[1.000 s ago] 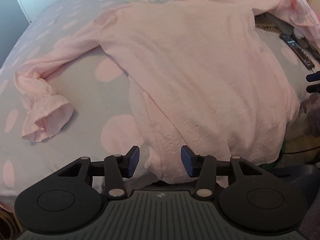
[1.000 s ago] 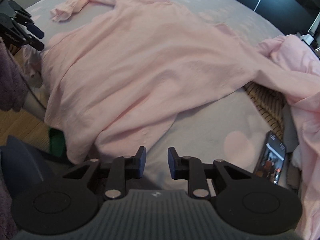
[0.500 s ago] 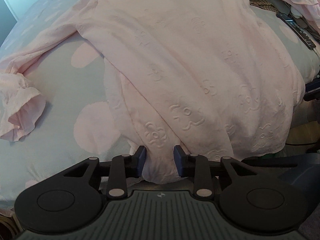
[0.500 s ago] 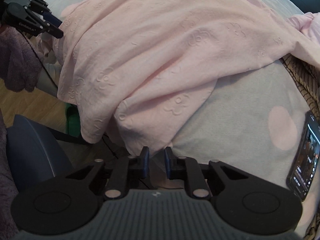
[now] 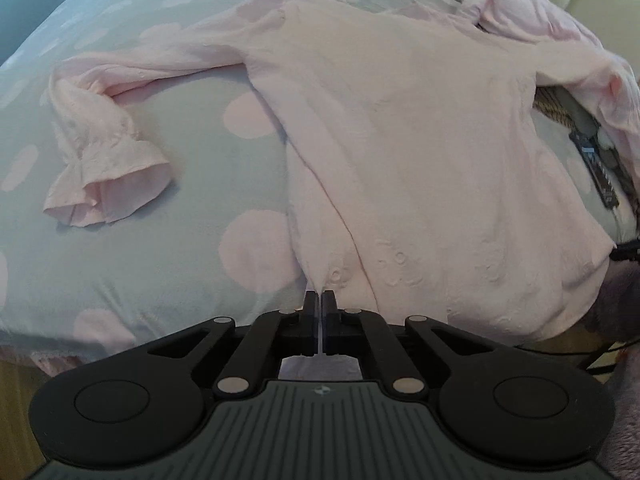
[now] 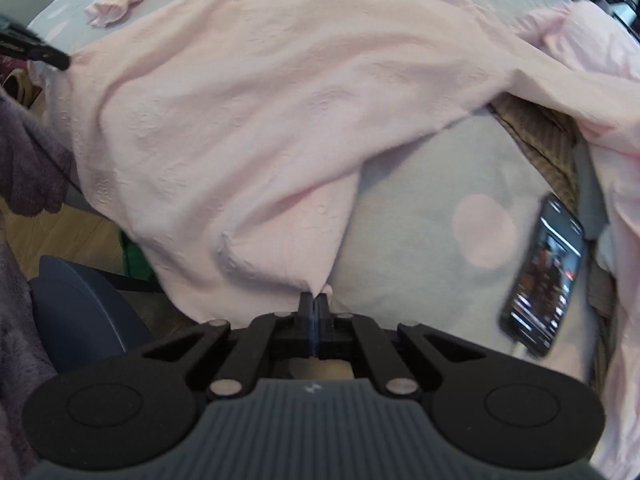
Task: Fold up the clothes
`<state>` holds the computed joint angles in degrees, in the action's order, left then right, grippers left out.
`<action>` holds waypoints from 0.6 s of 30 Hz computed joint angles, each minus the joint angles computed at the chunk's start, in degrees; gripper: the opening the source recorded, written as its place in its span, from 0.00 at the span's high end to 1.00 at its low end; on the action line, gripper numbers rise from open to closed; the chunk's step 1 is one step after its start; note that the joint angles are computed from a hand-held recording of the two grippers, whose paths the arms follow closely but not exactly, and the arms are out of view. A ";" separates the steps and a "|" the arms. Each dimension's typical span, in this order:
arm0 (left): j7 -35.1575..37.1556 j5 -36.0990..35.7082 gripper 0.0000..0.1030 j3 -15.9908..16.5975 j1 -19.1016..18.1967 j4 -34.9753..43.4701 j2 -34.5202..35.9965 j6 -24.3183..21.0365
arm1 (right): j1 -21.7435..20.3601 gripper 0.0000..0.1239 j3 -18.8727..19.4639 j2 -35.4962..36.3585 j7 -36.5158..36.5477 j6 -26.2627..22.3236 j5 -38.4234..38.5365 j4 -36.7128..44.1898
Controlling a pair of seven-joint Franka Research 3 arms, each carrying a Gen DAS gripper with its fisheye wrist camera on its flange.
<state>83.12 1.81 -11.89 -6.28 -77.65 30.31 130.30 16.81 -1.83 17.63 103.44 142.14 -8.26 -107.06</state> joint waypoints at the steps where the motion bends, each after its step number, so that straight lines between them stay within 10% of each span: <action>1: -0.85 0.24 1.00 0.54 0.12 0.60 -0.01 -1.00 | 0.03 1.00 -0.28 -0.47 0.46 -1.45 -0.20 0.23; 18: -5.15 11.64 0.98 4.58 -3.65 14.59 8.94 -18.30 | -2.49 1.00 2.46 1.66 -8.32 -7.38 12.85 1.14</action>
<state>77.97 13.45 -7.31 -9.93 -63.05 39.24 111.99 14.32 0.62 19.29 95.11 134.77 4.59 -105.92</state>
